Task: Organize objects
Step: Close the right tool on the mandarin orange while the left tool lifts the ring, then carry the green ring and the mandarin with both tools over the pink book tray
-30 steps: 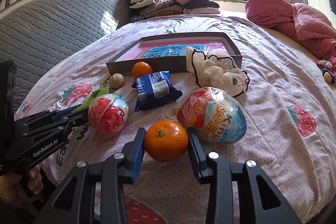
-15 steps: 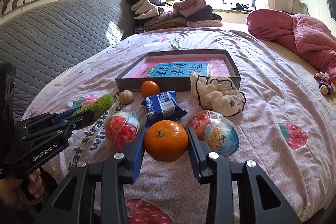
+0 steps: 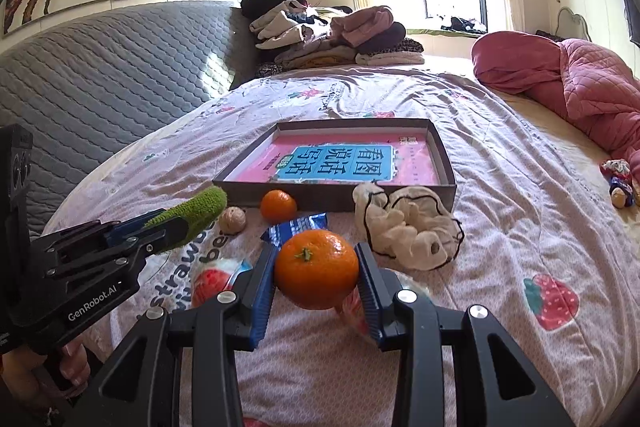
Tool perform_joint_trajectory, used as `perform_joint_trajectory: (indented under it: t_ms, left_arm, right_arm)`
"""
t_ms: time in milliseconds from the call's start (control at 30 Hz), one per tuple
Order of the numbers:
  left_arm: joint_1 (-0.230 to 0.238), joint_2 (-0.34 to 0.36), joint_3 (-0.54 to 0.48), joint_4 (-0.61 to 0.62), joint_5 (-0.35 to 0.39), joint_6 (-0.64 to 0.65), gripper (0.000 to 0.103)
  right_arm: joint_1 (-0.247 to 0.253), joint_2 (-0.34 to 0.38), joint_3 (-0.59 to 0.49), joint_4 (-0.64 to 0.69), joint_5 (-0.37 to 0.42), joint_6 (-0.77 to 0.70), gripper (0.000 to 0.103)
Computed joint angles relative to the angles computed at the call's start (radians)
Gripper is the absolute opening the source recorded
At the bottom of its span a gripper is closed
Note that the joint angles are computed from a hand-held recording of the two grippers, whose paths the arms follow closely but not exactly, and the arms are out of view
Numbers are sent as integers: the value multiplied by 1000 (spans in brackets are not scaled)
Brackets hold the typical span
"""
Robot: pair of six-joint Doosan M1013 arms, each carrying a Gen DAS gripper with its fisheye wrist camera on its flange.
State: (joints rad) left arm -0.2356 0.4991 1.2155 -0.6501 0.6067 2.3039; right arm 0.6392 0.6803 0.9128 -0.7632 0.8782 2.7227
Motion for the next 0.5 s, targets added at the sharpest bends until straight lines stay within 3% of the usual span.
perform_joint_trajectory:
  t_ms: [500]
  left_arm:
    - [-16,112,-185,74,56,-105,20]
  right_arm:
    - [-59,53,-126,34,34,-93,39]
